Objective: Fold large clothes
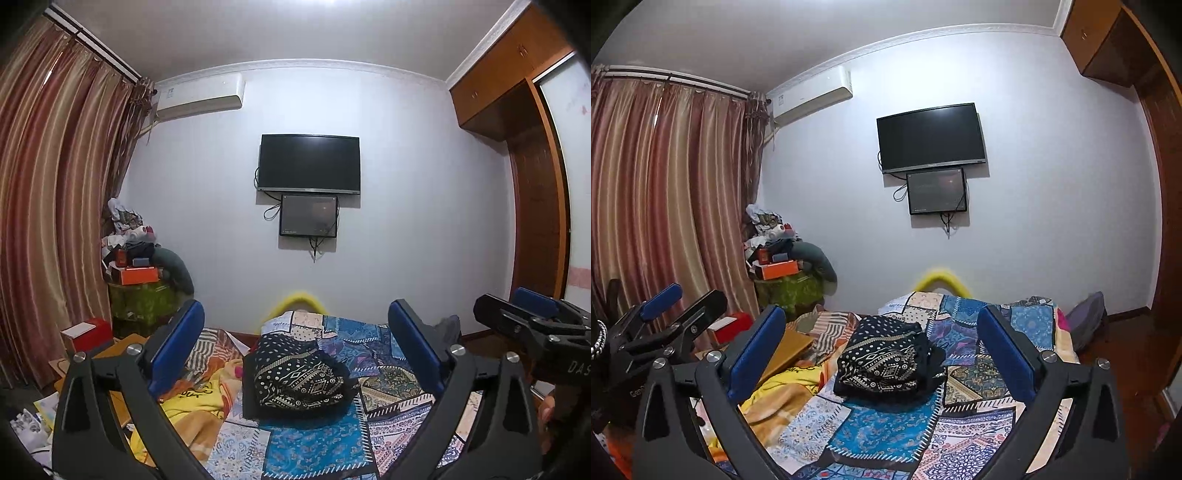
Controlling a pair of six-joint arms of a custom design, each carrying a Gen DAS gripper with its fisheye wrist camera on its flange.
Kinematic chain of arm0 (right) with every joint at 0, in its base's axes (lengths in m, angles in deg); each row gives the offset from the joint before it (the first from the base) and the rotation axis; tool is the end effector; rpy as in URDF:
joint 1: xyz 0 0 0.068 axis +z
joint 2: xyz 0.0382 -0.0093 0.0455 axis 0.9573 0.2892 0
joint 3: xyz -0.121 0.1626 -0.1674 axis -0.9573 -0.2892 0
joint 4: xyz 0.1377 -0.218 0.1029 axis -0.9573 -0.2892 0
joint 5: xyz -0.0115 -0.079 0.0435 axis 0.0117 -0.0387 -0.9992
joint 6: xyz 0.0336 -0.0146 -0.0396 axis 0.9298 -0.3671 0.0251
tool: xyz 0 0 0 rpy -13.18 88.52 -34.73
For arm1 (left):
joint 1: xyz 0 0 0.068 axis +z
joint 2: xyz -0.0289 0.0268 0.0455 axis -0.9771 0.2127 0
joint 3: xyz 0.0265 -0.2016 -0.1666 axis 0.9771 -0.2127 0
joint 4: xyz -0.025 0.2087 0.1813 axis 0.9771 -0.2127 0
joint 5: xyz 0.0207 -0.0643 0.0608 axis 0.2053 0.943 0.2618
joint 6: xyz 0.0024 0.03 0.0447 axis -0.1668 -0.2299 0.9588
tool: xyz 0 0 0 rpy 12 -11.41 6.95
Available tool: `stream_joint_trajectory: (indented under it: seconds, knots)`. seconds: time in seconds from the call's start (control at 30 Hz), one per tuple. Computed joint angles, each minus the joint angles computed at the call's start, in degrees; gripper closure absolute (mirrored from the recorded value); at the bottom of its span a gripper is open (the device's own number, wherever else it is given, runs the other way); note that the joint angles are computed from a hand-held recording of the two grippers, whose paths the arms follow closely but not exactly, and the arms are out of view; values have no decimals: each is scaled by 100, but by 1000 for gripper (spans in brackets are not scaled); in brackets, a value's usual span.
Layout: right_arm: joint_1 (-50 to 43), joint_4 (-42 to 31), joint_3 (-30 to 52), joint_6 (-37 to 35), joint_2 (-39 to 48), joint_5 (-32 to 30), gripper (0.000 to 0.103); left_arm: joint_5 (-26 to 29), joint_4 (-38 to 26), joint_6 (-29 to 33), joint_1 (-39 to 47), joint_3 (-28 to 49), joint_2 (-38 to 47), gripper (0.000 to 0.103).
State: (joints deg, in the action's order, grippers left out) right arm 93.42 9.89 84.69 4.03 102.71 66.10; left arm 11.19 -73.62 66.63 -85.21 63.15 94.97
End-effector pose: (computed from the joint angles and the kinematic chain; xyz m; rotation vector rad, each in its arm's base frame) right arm 0.2608 0.0867 0.3463 -0.0237 1.6704 0.1284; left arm 0.2420 -0.0347 0.3674 0.1381 1.5725 -0.1943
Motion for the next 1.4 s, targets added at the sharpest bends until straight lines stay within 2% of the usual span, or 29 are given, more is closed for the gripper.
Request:
stream_joint_trajectory:
  seconds: [1.27,1.4]
  knots:
    - [160,-524,16,-57,-431,531,0,170,-104,-220,45,166,315,0]
    - [167,-567,49,-37,-421,557,0,324,-101,-246,103,147,307,0]
